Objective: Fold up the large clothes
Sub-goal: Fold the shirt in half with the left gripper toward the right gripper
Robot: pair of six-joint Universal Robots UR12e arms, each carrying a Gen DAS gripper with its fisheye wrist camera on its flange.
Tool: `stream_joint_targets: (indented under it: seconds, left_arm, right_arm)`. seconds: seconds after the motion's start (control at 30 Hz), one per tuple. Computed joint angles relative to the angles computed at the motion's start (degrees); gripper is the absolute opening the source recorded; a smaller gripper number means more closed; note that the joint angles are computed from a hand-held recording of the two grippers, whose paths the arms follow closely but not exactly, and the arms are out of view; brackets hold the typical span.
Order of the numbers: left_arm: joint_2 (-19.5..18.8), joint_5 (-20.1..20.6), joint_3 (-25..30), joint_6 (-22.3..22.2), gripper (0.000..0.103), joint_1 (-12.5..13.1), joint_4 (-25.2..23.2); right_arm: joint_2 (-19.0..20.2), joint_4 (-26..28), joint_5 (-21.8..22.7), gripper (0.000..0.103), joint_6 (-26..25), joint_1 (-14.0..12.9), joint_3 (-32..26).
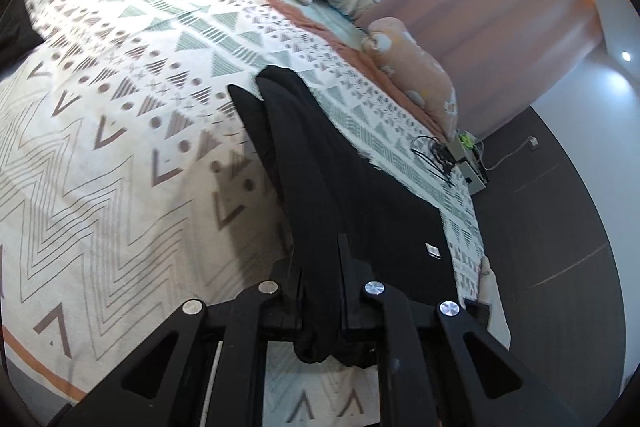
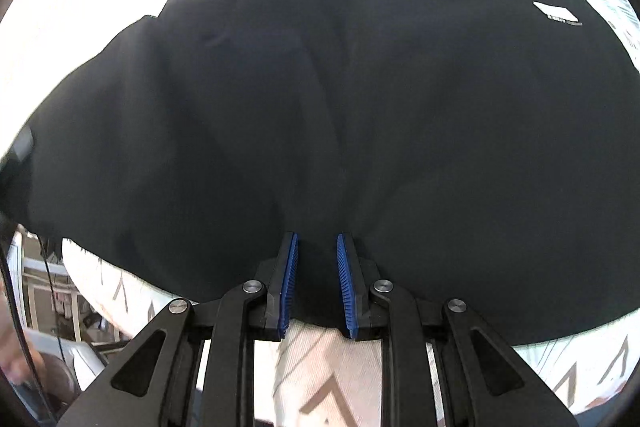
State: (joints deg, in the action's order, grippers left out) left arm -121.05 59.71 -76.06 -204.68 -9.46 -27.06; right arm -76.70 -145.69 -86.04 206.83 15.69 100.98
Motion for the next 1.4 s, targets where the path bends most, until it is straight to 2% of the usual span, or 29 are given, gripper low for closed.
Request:
stream_joint_targets:
  seconds: [0.1,0.17,0.27,0.43,0.67,0.73,0.9,0.93,1.0,1.07,1.13,1.2,1.23,1.27,1.33,1.4]
  left_arm:
    - [0.0,-0.3,1.3,1.9,0.013,-1.0,0.0]
    - [0.0,-0.8,2.2,2.7,0.013,-1.6,0.1]
    - [-0.4,-1.7,4.1,4.1,0.013,-2.7,-0.7]
    - [-0.9,-1.9,7.0,7.7,0.013,-5.0,-3.3]
    - [-2.7,-1.1,11.3,11.6,0.013,-8.4,-7.6]
    - [-3.3,-0.8,12.6,12.7,0.013,-9.4,-9.1]
    - [-5.2,-0.2,15.7,15.5,0.013,-11.8,-12.8]
    - [-5.7,-0.1,16.5,15.9,0.013,-12.2,-13.7]
    - [-6.8,0.0,18.2,17.2,0.013,-13.2,-16.0]
    - [-7.7,0.7,19.7,18.5,0.013,-14.1,-18.5]
    - [-8.8,0.9,21.5,19.6,0.013,-14.9,-21.9]
    - [-10.0,0.8,23.4,20.5,0.013,-15.8,-26.3]
    - [-10.5,1.4,24.3,20.7,0.013,-16.2,-28.3]
    - [-10.8,2.2,25.0,20.6,0.014,-16.6,-29.7]
    - [-11.3,2.9,25.6,20.0,0.016,-17.1,-31.4]
    - [-11.5,1.4,25.8,19.3,0.025,-17.0,-32.6]
  right_arm:
    - [-0.2,-1.8,1.9,0.017,0.8,-0.7,1.5]
    - [1.2,-2.2,3.5,0.017,1.2,-2.0,0.2]
    - [0.6,-5.9,6.2,0.017,2.5,-3.9,1.7]
    - [-1.7,-15.8,5.8,0.018,6.7,-5.1,6.6]
    - [-4.1,-24.6,5.1,0.018,10.9,-8.1,12.2]
    - [-5.3,-26.2,5.9,0.018,11.0,-9.7,14.0]
    - [-7.1,-29.9,6.0,0.018,13.8,-11.9,17.7]
    - [-8.5,-30.5,6.8,0.018,13.6,-13.6,19.7]
    - [-8.4,-32.8,7.7,0.018,14.7,-15.1,21.0]
    - [-9.8,-32.5,9.4,0.018,15.6,-16.6,21.6]
    - [-13.5,-32.9,9.7,0.019,17.1,-16.6,24.4]
    - [-14.5,-32.2,10.4,0.035,18.4,-17.3,25.1]
    - [-16.7,-33.5,9.9,0.058,18.8,-17.6,26.5]
    - [-18.7,-32.4,9.9,0.07,19.8,-17.9,27.5]
    - [-19.5,-33.5,9.2,0.07,21.0,-18.3,28.5]
    - [-20.6,-33.5,9.6,0.07,21.9,-18.7,29.2]
